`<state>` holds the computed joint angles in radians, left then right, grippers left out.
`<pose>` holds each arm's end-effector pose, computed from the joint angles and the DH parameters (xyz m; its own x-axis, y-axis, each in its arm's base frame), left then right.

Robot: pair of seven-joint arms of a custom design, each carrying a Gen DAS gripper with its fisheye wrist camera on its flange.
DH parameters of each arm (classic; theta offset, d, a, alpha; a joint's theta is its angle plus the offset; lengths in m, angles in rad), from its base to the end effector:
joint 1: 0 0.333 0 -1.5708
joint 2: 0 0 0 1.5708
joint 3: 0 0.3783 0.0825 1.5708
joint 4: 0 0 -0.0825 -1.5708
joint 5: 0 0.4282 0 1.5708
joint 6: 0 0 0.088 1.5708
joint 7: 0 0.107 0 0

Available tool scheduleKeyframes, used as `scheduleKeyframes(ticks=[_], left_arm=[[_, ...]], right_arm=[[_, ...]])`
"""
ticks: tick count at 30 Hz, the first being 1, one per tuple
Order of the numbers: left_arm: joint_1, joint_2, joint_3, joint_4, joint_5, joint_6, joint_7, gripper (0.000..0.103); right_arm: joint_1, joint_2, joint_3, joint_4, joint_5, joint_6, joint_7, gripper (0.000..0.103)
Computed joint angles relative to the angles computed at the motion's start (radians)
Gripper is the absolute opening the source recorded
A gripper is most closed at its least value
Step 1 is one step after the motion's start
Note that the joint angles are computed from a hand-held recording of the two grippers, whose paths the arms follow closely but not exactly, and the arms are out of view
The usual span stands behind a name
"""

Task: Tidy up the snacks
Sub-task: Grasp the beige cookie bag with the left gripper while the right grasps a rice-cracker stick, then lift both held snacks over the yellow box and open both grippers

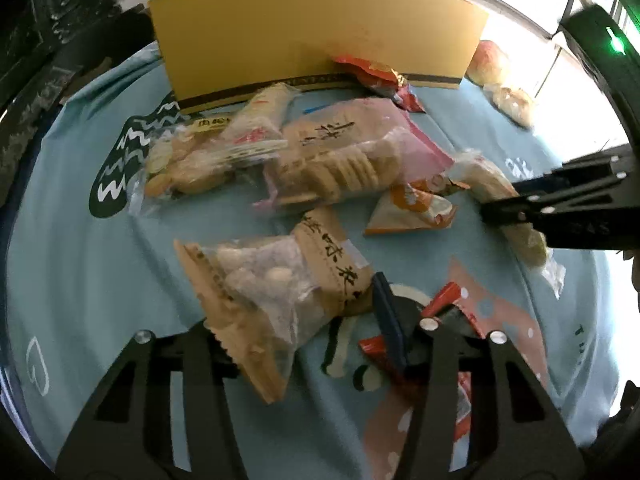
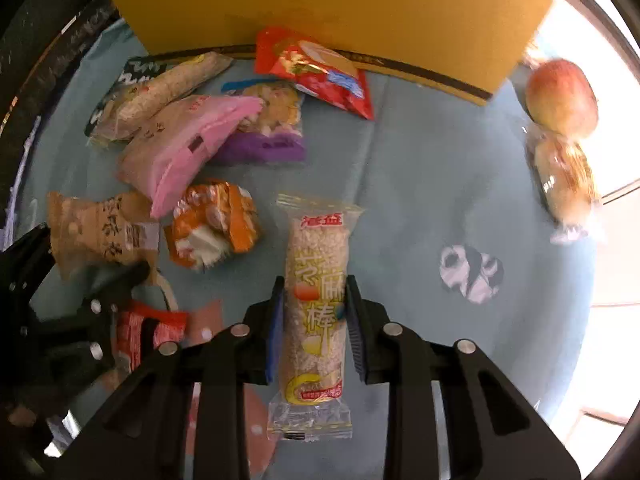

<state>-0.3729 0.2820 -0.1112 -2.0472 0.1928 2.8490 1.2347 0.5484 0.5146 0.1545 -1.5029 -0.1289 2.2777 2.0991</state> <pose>0.6001 -0.3218 0.3903 -0.3150 -0.9473 0.0590 -0.8311 0.2453 -0.4992 0.6211 0.4916 0.4341 0.2246 -0.9696 -0.0973 -0.9490 -0.1950 -0.2476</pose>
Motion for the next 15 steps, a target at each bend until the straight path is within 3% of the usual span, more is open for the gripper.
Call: scheduleKeyframes(ticks=[5, 9, 13, 14, 15], left_arm=[[0.033, -0.035, -0.031, -0.049, -0.067, 0.059, 0.052, 0.047], [0.022, -0.059, -0.021, -0.069, -0.073, 0.103, 0.049, 0.045], [0.025, -0.025, -0.023, -0.021, -0.087, 0.024, 0.056, 0.045], [0.016, -0.014, -0.013, -0.006, -0.075, 0.004, 0.042, 0.048], [-0.024, -0.002, 0.032, 0.011, -0.007, -0.007, -0.023, 0.060]], right_arm=[[-0.037, -0.104, 0.006, -0.126, 0.028, 0.070, -0.014, 0.029], [-0.057, -0.162, 0.008, -0.178, 0.041, 0.109, -0.025, 0.029], [-0.070, -0.154, 0.009, -0.161, 0.060, 0.093, -0.024, 0.029], [-0.075, -0.160, 0.011, -0.173, 0.071, 0.095, -0.027, 0.029], [-0.076, -0.157, 0.012, -0.169, 0.076, 0.089, -0.029, 0.029]])
